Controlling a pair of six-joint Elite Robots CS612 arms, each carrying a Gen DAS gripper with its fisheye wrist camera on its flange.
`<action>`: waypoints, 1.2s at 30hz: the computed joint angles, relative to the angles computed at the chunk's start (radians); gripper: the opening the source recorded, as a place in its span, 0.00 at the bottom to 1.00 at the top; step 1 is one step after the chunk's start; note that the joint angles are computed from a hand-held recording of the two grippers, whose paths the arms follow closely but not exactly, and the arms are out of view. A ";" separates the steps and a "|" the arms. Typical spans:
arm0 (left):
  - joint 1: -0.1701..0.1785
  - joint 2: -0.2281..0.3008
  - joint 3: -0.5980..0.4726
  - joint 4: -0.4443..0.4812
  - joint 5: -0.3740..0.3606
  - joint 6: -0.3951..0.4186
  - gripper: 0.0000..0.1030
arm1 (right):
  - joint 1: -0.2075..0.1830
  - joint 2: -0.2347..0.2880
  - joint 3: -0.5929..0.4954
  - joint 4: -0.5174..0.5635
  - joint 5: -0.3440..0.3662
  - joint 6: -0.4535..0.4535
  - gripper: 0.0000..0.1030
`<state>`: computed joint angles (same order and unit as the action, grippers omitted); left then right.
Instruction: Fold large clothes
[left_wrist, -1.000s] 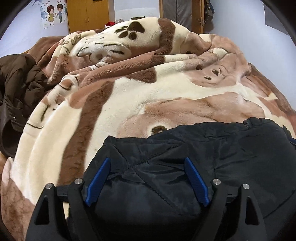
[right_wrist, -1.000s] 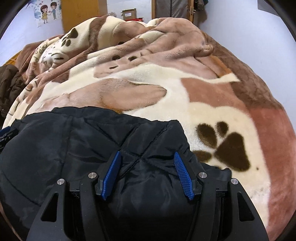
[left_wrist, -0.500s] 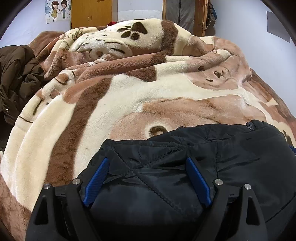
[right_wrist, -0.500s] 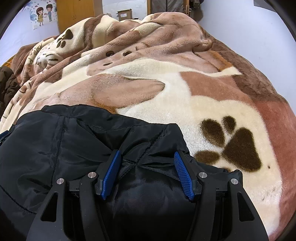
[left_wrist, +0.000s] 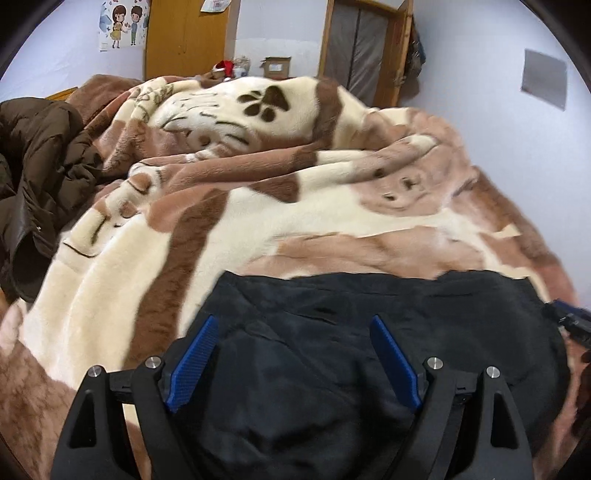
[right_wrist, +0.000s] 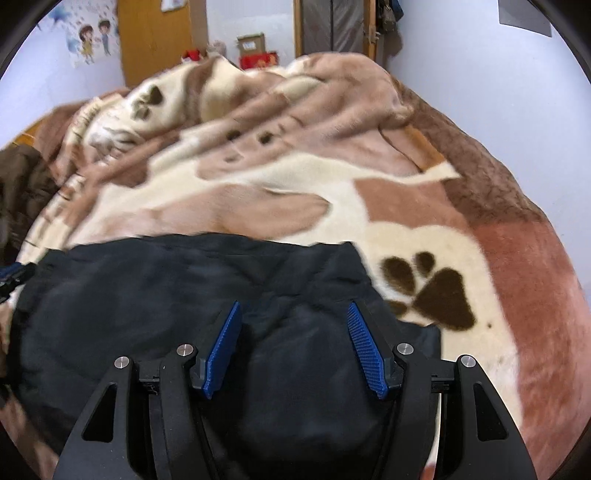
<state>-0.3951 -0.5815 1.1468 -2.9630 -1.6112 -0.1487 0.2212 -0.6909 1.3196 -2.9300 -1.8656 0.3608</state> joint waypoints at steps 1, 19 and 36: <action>-0.003 -0.007 0.016 -0.014 -0.019 -0.001 0.84 | 0.006 0.003 -0.004 -0.007 0.010 -0.007 0.58; -0.042 -0.077 0.153 -0.047 -0.040 0.050 0.82 | 0.032 -0.022 0.044 -0.007 0.077 -0.007 0.59; -0.063 -0.062 0.151 0.023 -0.047 0.032 0.85 | 0.025 -0.007 0.053 0.037 0.121 0.007 0.59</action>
